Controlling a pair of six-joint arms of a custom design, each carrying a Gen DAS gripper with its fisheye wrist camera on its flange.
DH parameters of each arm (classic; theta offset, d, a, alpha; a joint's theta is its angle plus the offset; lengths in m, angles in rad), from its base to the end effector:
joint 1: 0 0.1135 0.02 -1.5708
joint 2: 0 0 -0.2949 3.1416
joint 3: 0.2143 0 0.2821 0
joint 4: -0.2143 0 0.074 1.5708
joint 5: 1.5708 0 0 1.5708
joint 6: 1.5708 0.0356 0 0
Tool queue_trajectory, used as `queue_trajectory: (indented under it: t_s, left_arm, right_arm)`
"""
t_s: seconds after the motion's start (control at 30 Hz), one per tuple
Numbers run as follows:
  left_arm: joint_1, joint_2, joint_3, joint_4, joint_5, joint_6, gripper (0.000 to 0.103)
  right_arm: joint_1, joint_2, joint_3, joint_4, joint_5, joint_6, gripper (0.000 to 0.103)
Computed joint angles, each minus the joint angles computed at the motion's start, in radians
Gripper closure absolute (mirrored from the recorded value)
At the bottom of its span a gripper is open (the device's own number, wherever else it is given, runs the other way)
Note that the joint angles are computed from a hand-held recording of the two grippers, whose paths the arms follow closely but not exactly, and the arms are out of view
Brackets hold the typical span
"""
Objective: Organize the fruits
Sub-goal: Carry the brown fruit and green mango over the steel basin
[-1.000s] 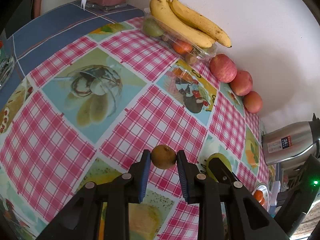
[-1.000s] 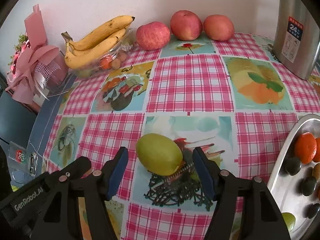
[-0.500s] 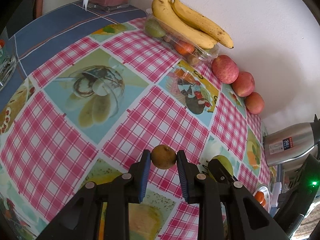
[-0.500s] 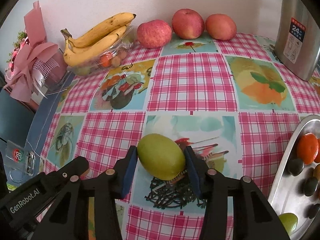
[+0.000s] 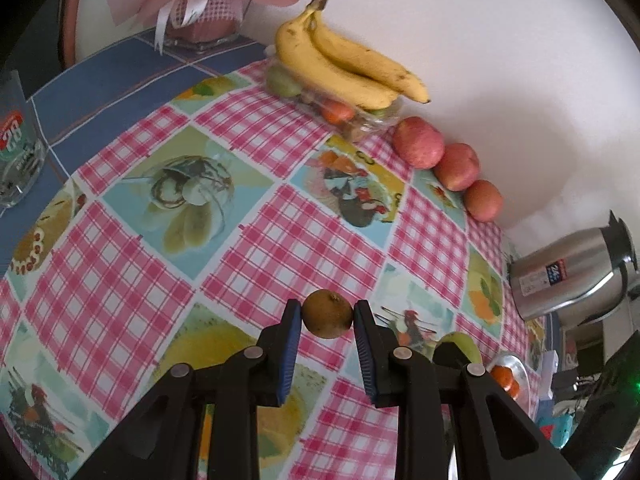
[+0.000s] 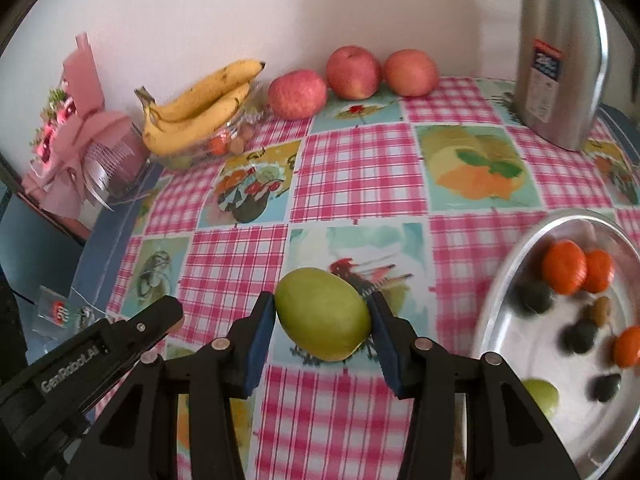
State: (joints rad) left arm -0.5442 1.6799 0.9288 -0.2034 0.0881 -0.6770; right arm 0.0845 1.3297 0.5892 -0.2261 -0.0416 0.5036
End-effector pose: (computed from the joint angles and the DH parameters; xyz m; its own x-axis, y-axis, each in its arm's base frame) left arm 0.3045 -0.1879 0.1731 -0.8945 -0.1881 -0.4056 -0.0014 0.9084 -0.4181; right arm 0.2547 0.0231 0.1680 -0.7703 0.4187 -0.4811 0.3013 0.9037 0.3041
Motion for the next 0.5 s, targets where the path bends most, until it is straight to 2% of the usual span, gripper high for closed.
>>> queue_trajectory:
  t_s: [0.27,0.5]
  left_arm:
    - [-0.049,-0.076,-0.019,-0.042,-0.040,0.011,0.074]
    - [-0.096,-0.097,-0.039,-0.072,-0.032,0.003,0.074]
  right_arm:
    - [-0.013,-0.199,-0.043,-0.150,0.031,0.010,0.054]
    - [0.008,-0.328,-0.066,-0.274,0.075,0.008,0.054]
